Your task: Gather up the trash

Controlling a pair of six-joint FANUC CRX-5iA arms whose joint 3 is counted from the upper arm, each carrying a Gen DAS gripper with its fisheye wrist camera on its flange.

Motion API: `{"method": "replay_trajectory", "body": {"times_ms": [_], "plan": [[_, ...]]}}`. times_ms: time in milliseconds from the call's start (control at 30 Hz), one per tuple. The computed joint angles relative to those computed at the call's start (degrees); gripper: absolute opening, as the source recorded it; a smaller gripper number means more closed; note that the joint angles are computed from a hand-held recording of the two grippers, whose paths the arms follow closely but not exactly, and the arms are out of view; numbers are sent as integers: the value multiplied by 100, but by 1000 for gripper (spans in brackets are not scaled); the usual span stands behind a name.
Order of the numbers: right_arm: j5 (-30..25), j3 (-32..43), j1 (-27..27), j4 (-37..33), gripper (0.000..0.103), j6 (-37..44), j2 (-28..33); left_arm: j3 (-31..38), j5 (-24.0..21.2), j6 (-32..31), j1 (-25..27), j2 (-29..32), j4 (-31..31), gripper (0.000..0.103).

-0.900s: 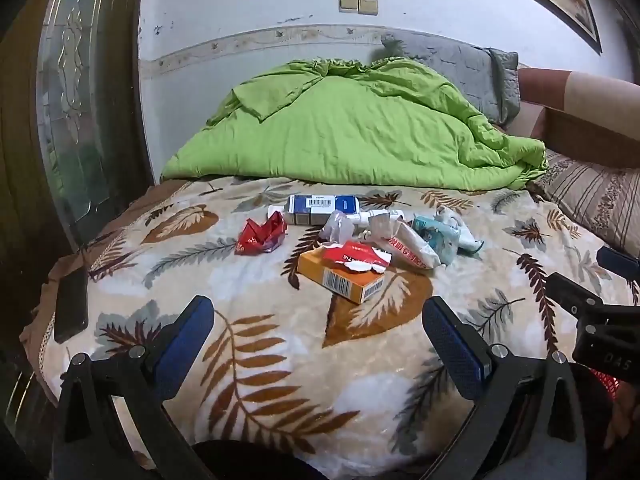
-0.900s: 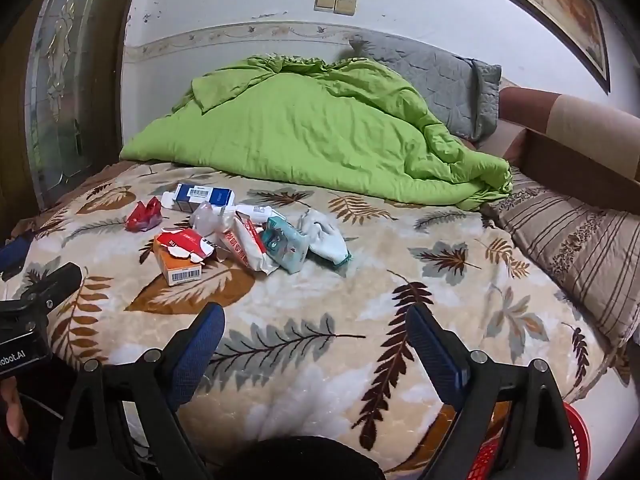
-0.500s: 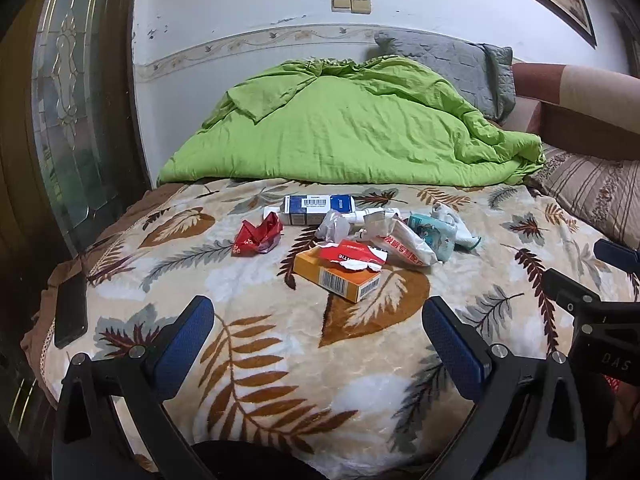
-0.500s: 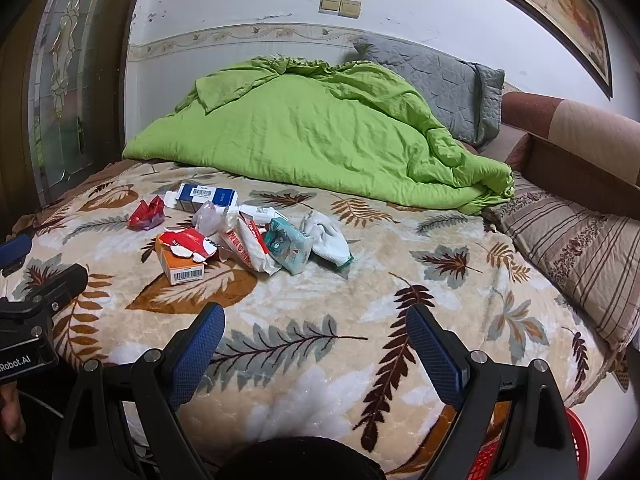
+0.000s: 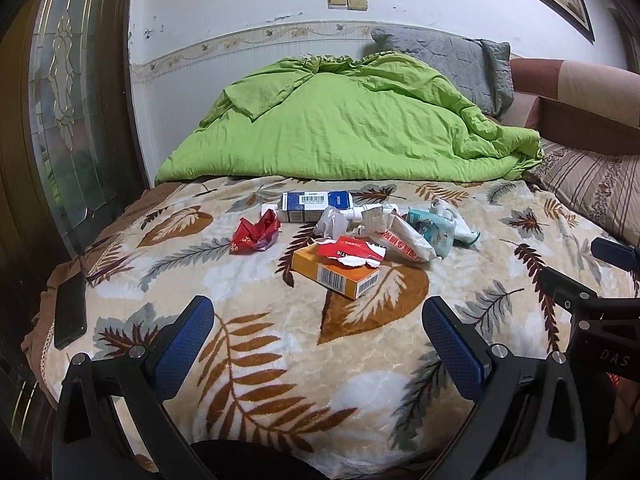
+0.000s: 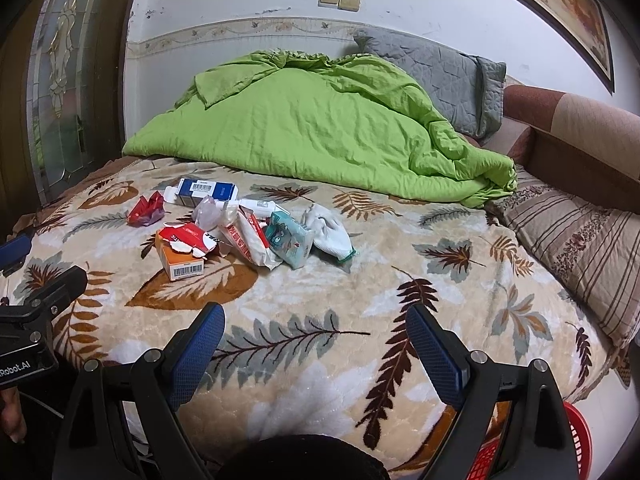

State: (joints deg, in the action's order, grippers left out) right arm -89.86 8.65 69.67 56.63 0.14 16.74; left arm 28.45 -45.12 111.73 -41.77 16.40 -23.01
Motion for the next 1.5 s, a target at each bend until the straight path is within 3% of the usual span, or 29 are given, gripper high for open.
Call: {"method": "replay_trajectory", "body": {"times_ms": [533, 933, 1067, 1233, 1367, 1500], "plan": [[169, -144, -15, 82, 94, -245, -57, -51, -16, -39, 42, 16, 154, 103], [279, -33, -64, -163, 90, -88, -78, 68, -214, -327, 274, 155, 810, 103], [871, -139, -215, -524, 73, 71, -295, 297, -523, -479, 508, 382, 1420, 103], [1837, -239, -615, -923, 63, 451, -490, 774, -1010, -678, 887, 868, 2511, 102], [2316, 91, -1032, -1131, 62, 1187, -280, 1221, -1429, -689, 1034, 1262, 2971, 79], [2618, 589, -1463, -1674, 62, 1779, 4, 1433, -1619, -672, 1174, 1492, 3321, 74]]}}
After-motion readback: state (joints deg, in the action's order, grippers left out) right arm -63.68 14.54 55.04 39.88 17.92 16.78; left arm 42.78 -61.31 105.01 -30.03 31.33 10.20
